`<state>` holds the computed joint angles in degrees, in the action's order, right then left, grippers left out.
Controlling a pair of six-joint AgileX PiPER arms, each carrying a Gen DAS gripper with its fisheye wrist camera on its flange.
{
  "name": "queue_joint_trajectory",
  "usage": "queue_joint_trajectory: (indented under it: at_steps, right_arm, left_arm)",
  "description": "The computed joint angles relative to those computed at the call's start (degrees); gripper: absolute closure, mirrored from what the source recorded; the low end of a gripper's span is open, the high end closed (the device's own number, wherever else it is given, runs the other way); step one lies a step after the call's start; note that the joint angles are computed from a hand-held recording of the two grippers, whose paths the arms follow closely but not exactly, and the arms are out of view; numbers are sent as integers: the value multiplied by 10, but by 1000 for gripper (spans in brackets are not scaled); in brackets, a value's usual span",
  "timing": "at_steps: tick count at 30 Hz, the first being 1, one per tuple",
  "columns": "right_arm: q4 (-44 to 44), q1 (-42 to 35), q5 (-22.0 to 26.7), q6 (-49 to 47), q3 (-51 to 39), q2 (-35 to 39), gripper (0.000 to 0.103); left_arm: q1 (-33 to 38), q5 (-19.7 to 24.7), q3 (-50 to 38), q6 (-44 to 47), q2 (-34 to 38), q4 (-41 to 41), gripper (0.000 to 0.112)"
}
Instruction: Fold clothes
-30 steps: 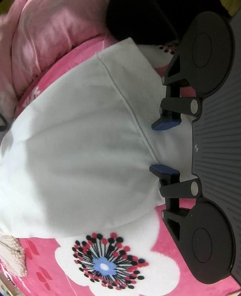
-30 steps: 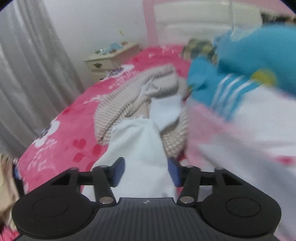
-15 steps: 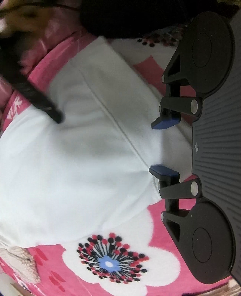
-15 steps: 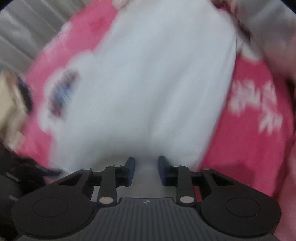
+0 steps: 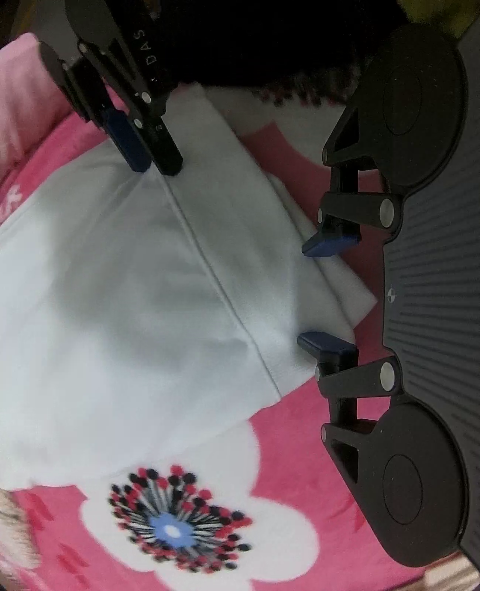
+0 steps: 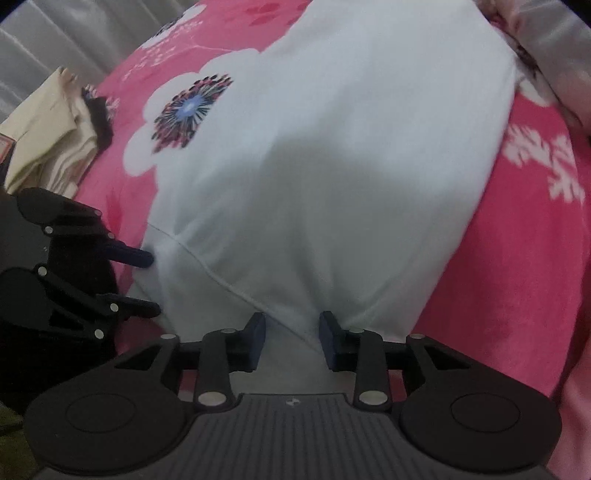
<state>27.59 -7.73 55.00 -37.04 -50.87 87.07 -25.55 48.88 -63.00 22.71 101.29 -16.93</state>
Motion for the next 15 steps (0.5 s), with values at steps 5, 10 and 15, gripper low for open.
queue_joint_trajectory:
  at_steps: [5,10,15]
  right_arm:
    - [58,-50,36,-12,-152,59,64]
    - [37,7,-27,81,-408,227,56]
    - [-107,113,-99,243,-695,426,52]
  left_arm:
    - [73,32,-70,-3,20,-49,67]
    - [70,-35,-95,-61,52,-32,67]
    - [63,-84,-46,-74,45,-50,67]
